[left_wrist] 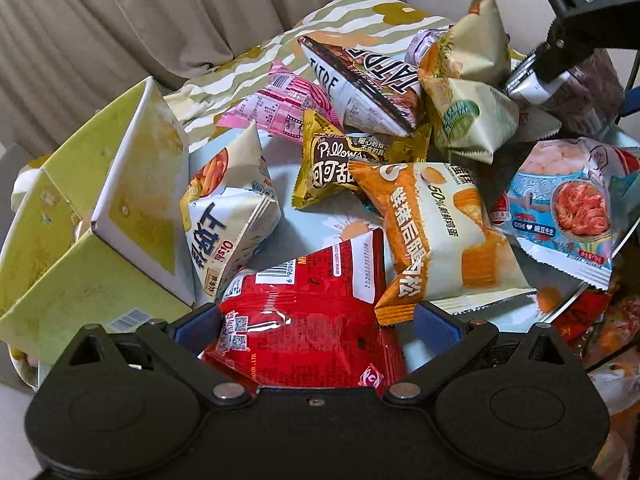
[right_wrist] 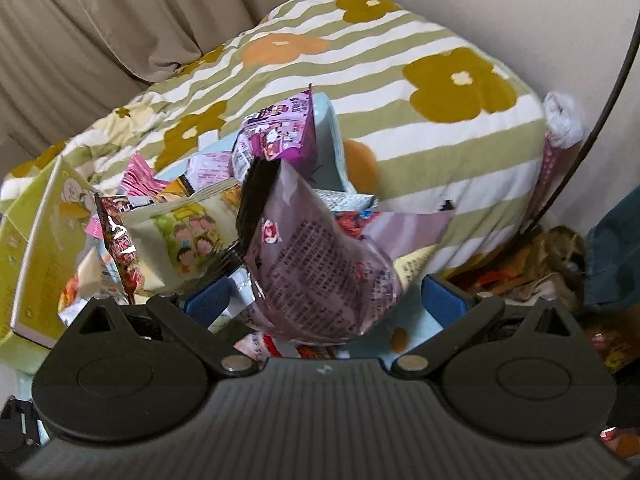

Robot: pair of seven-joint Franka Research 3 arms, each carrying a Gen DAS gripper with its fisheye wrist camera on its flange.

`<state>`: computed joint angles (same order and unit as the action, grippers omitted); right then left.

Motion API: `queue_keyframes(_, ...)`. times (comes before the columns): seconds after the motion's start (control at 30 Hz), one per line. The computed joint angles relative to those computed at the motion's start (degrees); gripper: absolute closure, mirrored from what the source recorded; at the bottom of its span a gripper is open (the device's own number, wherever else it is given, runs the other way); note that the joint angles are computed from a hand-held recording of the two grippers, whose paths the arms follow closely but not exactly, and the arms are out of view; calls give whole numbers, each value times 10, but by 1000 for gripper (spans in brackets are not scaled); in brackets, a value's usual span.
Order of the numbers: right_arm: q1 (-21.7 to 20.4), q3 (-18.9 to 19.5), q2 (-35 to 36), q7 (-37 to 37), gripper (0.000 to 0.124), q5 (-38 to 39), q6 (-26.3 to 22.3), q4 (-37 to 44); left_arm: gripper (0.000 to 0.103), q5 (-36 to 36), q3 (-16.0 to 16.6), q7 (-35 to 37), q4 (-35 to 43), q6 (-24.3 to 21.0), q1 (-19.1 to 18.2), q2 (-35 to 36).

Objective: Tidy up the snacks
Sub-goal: 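Grasp the red chip bag with the left gripper while the right gripper grasps the purple-brown bag, then carry the red bag and purple-brown bag into the cardboard box with both grippers, release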

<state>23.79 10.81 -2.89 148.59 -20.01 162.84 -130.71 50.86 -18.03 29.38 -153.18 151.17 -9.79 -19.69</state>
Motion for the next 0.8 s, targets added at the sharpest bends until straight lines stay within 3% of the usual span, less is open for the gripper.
queue_keyframes(0.33,1,-15,26,-22,21,23,71,-3,1,23,-7,26,2,-54,-8,10)
queue_keyframes(0.37,2,-17,27,-13,21,9,75,-3,3,28,-4,19,-1,-49,-7,9)
queue_keyframes(0.47,4,-22,28,14,21,-35,84,-3,26,30,1,14,-5,-55,-5,3)
queue_keyframes(0.53,2,-24,25,42,21,-71,92,-7,27,23,11,16,-10,-44,-4,-4)
queue_keyframes(0.67,-2,-22,18,36,34,-62,103,-17,33,8,14,17,-18,-32,0,-16)
queue_keyframes(0.8,-10,-15,12,48,38,-72,102,-20,40,-5,11,15,-25,-24,-1,-30)
